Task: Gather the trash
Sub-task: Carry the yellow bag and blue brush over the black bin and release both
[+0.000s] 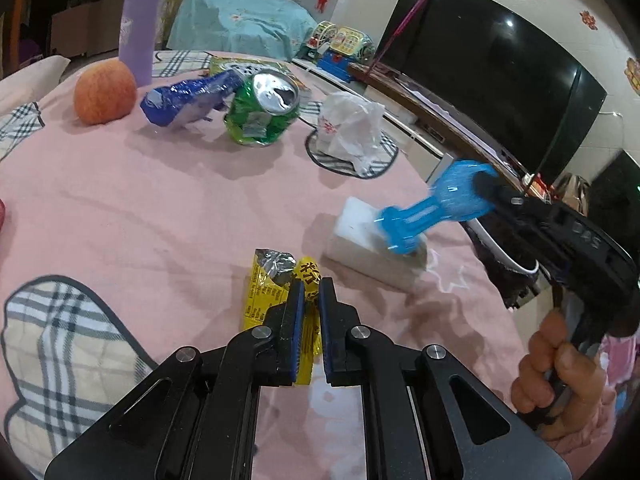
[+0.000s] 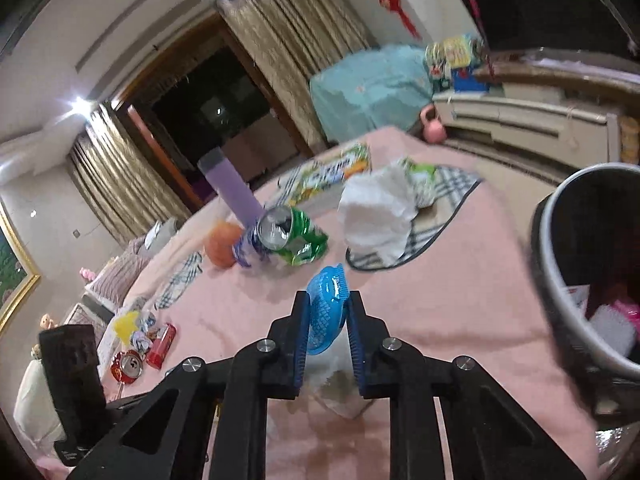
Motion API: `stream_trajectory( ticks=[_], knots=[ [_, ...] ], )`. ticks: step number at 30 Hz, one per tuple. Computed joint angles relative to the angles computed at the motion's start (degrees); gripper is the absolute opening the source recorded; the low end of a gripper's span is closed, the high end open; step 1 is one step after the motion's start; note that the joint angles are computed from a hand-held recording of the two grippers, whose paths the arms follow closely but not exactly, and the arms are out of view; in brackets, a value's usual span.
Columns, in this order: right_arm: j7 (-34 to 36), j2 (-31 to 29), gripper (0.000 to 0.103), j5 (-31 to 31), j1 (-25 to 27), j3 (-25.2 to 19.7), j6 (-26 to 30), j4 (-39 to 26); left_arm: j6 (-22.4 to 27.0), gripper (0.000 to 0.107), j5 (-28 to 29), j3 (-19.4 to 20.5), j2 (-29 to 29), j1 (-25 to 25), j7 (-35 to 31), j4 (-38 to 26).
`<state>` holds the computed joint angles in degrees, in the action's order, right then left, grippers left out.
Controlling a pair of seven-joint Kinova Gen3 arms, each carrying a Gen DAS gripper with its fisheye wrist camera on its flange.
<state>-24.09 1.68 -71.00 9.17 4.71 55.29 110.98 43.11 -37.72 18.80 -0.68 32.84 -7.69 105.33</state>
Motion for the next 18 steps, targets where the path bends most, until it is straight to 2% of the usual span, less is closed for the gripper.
stream_trajectory(
  ticks=[3, 8, 13, 16, 18],
  knots=[
    [4.7, -3.2, 0.017, -2.1, 1.7, 1.9, -1.5, 3.1, -0.2, 0.007, -0.1, 0.2, 0.2, 0.4, 0.1, -0.3],
    [4.9, -8.5, 0.017, 3.2, 0.4, 3.1, -9.0, 5.6, -0.3, 0.007, -1.0, 0.7, 1.3, 1.8, 0.1, -1.6],
    [2.7, -6.9, 0.017, 7.6, -2.1, 4.2, -6.4, 4.9, 0.2, 0.007, -0.9, -0.2, 2.6, 3.5, -0.1, -2.5],
    [3.8, -6.2, 0.017, 7.0, -3.1, 4.4, -4.9, 5.9, 0.2, 0.007, -0.7, -0.8, 2.4, 3.9, 0.2, -2.1],
    [6.2, -7.4, 0.017, 5.6, -3.1, 3.4, -6.7, 7.7, 0.6, 0.007, -0.9, -0.8, 2.3, 4.2, 0.6, -2.2]
  ],
)
